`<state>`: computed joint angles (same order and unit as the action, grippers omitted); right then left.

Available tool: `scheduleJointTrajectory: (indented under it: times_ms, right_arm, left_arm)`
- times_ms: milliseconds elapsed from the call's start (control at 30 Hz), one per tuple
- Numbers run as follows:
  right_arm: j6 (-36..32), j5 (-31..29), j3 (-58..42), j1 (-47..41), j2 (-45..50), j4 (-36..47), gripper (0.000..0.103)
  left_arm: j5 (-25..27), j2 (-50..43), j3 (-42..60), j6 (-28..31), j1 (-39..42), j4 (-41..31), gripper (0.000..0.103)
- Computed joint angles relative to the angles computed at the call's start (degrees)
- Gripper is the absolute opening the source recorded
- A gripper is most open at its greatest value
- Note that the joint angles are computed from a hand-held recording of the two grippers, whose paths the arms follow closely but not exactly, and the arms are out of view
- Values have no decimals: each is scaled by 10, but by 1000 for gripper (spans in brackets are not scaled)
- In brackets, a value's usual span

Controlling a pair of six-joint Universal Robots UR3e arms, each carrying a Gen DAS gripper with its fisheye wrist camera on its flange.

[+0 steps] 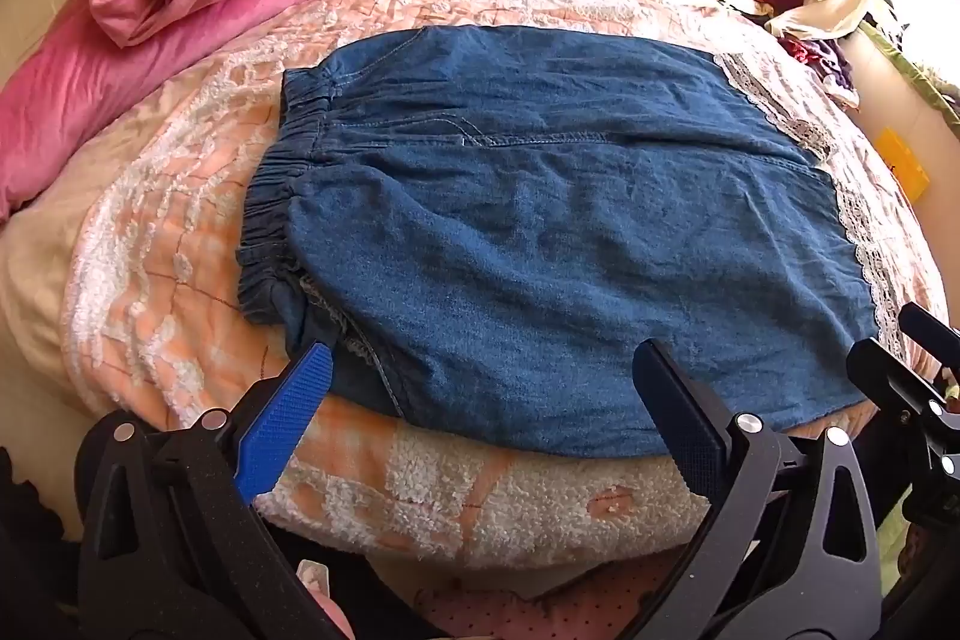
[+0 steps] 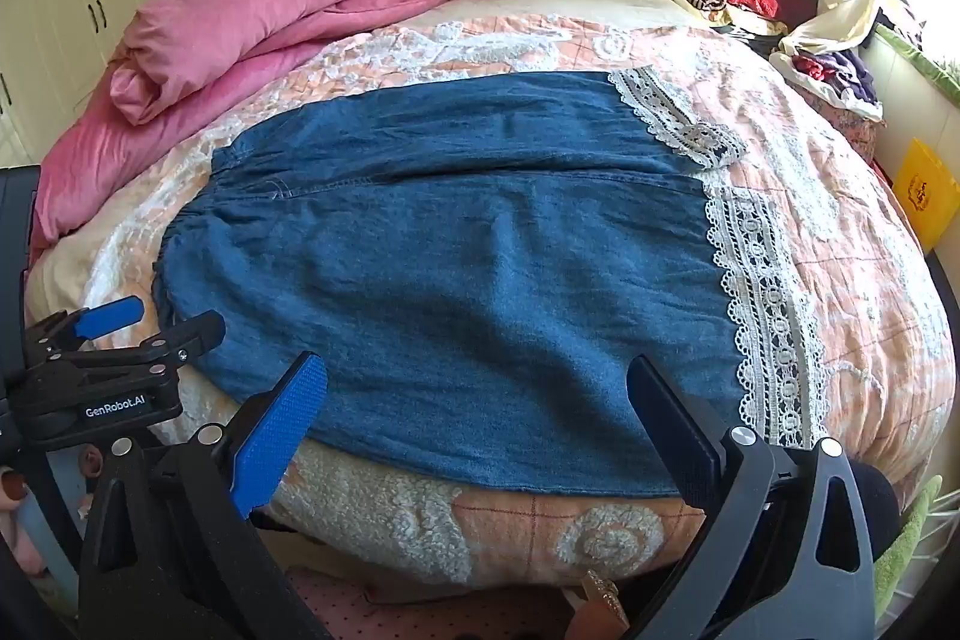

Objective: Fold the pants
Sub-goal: 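Move both grippers open toward the elastic waistband of the denim pants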

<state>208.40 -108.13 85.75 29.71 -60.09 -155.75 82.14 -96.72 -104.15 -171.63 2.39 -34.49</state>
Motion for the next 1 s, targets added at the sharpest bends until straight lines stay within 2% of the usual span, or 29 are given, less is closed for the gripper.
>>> scheduleJointTrajectory:
  times_ms: [533, 867, 1000]
  right_arm:
    - [-28, 21, -37, -14, 15, 18, 99]
    - [-85, 44, -177, -39, 76, 87, 99]
    - [-109, 57, -282, -51, 126, 136, 99]
  left_arm:
    - [-1, -32, 42, -7, 7, -12, 94]
    - [8, -97, 134, -16, 22, -42, 94]
    - [10, -126, 178, -13, 33, -55, 94]
